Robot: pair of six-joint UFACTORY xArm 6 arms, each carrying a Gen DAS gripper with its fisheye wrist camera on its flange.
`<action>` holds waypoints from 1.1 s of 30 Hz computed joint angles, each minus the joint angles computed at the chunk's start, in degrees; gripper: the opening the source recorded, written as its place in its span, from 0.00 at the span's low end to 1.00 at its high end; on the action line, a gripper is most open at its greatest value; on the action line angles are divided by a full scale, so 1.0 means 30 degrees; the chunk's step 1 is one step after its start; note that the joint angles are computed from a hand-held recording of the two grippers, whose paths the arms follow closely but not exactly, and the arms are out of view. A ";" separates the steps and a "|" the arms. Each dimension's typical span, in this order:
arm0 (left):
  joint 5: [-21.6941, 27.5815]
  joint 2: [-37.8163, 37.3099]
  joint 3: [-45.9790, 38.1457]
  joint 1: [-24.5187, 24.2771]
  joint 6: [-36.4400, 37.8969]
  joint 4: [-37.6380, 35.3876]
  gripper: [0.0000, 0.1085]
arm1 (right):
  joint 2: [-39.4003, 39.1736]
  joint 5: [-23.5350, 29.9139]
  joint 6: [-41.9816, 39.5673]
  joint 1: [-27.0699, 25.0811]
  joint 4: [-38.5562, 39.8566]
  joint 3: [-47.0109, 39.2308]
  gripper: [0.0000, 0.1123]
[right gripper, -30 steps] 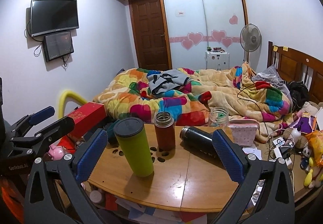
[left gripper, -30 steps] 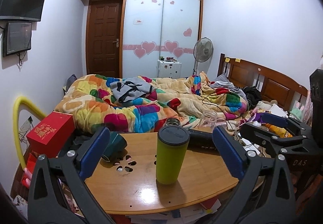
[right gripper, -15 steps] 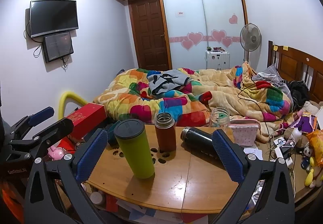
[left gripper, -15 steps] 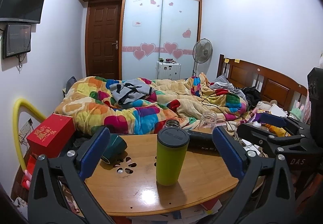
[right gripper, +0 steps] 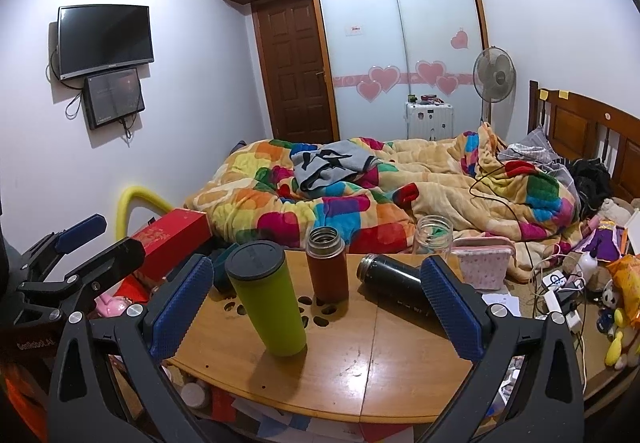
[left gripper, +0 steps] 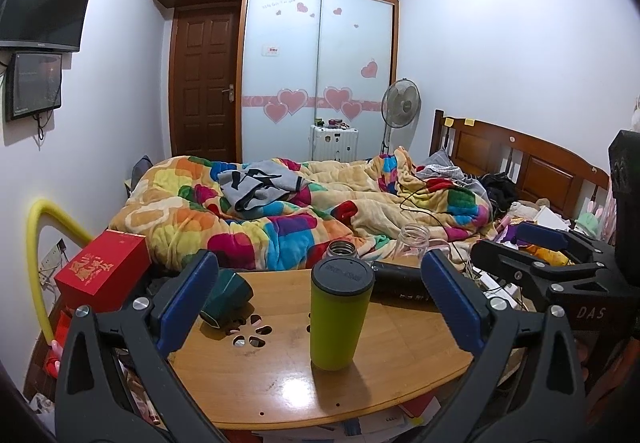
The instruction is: Flip cup upside down
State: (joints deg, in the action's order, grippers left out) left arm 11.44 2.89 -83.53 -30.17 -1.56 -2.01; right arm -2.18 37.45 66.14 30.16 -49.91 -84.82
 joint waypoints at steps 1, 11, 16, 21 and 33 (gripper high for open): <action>-0.0006 -0.0007 -0.0002 0.0011 -0.0049 0.0044 0.95 | 0.0012 -0.0018 0.0001 -0.0029 0.0023 -0.0033 0.92; -0.0029 -0.0044 -0.0071 -0.0117 0.1233 -0.1330 0.95 | -0.0011 0.0051 0.0170 -0.0004 -0.0189 -0.0115 0.92; -0.0096 0.0003 -0.0154 -0.0215 0.1359 -0.1212 0.95 | -0.0093 0.0082 0.0305 0.0041 -0.0387 -0.0033 0.92; 0.0389 0.0118 -0.0400 -0.0303 0.2259 -0.2201 0.95 | -0.0103 0.0098 0.0312 0.0055 -0.0396 -0.0038 0.92; 0.0792 0.0235 -0.0610 -0.0374 0.2640 -0.2971 0.95 | -0.0101 0.0102 0.0276 0.0080 -0.0397 -0.0037 0.92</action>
State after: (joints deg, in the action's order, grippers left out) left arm 13.81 3.59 -85.36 -31.29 6.36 -10.93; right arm -2.49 37.76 66.97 30.40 -51.09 -84.93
